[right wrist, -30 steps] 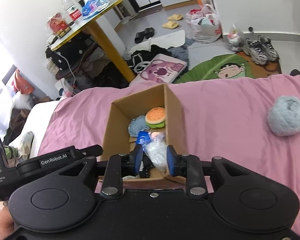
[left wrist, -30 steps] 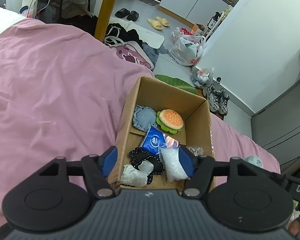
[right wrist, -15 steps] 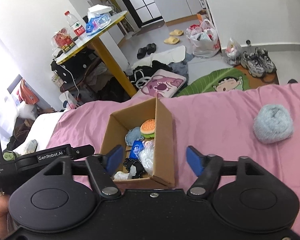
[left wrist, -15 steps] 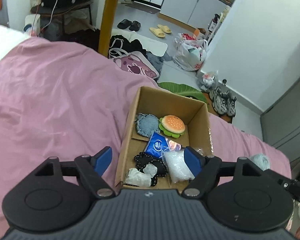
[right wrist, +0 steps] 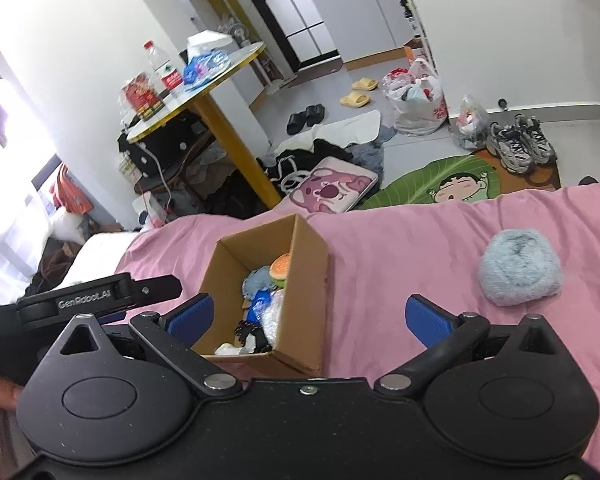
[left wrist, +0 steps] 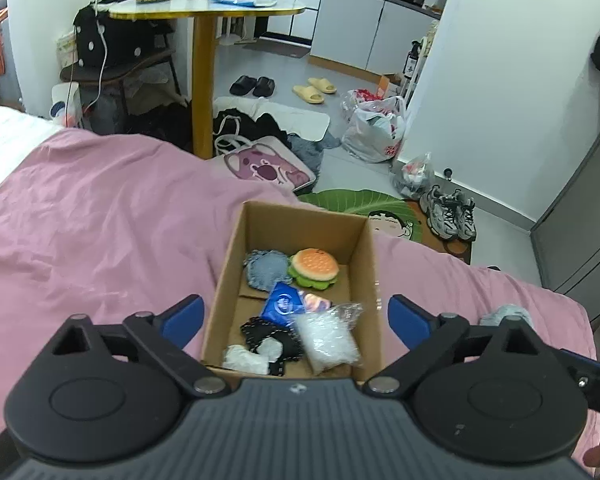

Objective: Organize soft objects
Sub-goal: 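Move both tools from the box toward the grey fluffy plush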

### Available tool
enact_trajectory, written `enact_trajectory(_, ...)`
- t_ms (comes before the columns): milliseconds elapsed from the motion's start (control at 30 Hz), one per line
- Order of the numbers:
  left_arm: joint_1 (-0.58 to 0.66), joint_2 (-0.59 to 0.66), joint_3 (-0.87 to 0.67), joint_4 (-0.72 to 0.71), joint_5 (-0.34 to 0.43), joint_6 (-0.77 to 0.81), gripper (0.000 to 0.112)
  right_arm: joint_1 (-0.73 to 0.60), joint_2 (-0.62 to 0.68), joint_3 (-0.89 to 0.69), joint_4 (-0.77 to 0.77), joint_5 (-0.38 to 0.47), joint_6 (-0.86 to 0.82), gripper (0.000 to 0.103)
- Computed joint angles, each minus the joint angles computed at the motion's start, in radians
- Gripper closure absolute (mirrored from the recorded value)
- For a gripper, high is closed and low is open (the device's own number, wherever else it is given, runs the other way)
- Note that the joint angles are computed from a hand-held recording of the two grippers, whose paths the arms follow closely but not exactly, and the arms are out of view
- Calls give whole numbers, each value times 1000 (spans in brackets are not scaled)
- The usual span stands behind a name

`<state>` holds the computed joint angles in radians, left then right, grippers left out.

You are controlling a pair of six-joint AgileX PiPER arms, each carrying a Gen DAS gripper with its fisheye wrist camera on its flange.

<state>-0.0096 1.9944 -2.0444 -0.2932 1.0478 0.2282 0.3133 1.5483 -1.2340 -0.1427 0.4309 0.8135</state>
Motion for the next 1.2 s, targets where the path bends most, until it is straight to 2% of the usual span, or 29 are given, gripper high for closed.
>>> enact_trajectory(33,-8,-5,4,3,-1,-2,9,-9,-12,19,-2,-13,5,0)
enact_trajectory(267,-64,-48,65,-7,-24,1,9,-77,-88,150,29,-80,-9,0)
enact_trajectory(467,-126,-87,137,-1,-82,-36,9,-140,-136,218,96,-94,-83,0)
enact_trajectory(733,-205,-86,156,2,-89,-71,9,-196,-182,300,130,-123,-132,0)
enact_trajectory(933,-251,-57,141,17,-77,-96,9,-263,-185,340,326,-139,-327,0)
enact_trajectory(967,-260,-48,131,27,-71,-106,9,-268,-187,346,313,-144,-314,0)
enact_trajectory(1033,-274,-25,100,42,-46,-123,9,-285,-191,360,302,-156,-298,1)
enact_trajectory(1100,-286,14,37,45,9,-139,9,-318,-186,366,376,-153,-364,3)
enact_trajectory(1200,-311,43,0,69,24,-163,10,-361,-171,368,455,-147,-434,6)
